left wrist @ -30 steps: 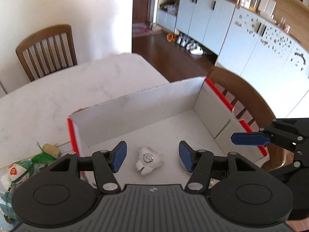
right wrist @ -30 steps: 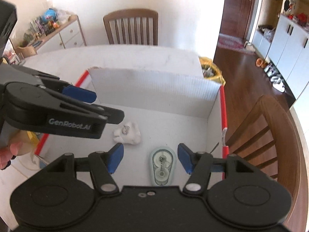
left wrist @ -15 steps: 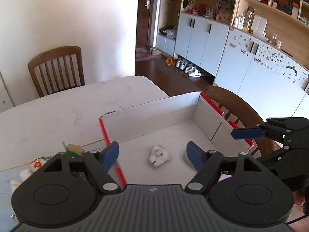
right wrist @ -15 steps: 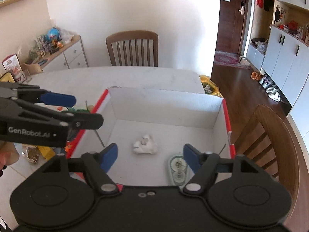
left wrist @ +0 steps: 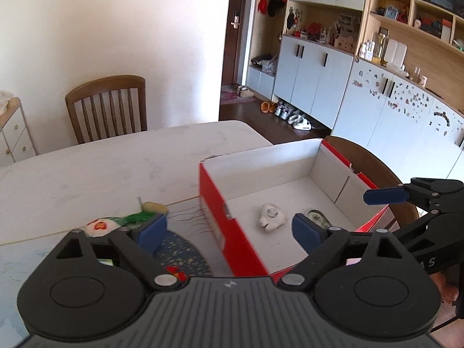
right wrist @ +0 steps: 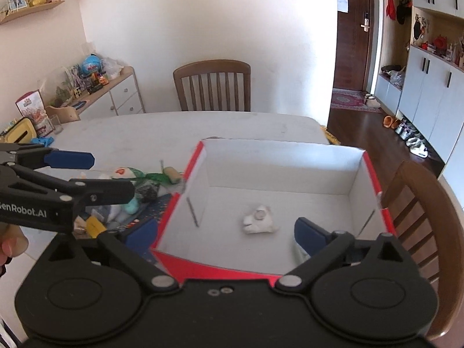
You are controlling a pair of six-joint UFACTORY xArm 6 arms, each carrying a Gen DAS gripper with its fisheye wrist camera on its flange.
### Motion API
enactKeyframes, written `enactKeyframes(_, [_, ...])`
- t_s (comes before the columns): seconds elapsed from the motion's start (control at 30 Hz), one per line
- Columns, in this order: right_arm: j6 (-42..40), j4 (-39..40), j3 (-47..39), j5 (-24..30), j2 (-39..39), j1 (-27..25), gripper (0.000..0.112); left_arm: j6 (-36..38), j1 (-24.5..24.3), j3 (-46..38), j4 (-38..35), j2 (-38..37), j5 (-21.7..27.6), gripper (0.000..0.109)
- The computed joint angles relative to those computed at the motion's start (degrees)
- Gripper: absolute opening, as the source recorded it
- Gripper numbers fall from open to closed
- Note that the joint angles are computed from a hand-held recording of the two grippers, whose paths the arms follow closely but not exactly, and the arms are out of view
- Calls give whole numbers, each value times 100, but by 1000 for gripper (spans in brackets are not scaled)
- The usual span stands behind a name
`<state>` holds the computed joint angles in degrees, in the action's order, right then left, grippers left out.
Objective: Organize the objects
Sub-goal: 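Move both grippers back over the pile of items on the table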
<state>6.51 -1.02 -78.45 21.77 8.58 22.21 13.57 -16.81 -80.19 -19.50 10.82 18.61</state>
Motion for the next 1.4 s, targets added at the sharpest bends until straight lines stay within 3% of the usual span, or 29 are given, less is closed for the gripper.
enactKeyframes(0.2, [294,-4,135,-263,-30,217,101,560,252,626,-722,-381,-367,103])
enactKeyframes(0.37, [697,-204,54,-316,75,391,101,1436,463,1173,-1820,-691,-619,103])
enactKeyframes(0.53, [1102,-530,-66,-255,217,582,101,1942,687,1661,-2160,-865,-920,103])
enactKeyframes(0.8, [907,-219,-530,22,643,951,101,3312,999,2043,-3095,-846,-859,103])
enactKeyframes(0.97, [693,-5,-1028,258,1083,1156,99,3427,1047,2197,-3051,-653,-1035,103])
enactKeyframes(1.07, [404,291,-1496,543,1461,1217,97,2999,1029,2302,-2552,-511,-1225,103])
enactKeyframes(1.4, [-112,234,-3052,1715,2619,1317,86,3512,953,2117,-2937,-140,-1410,103])
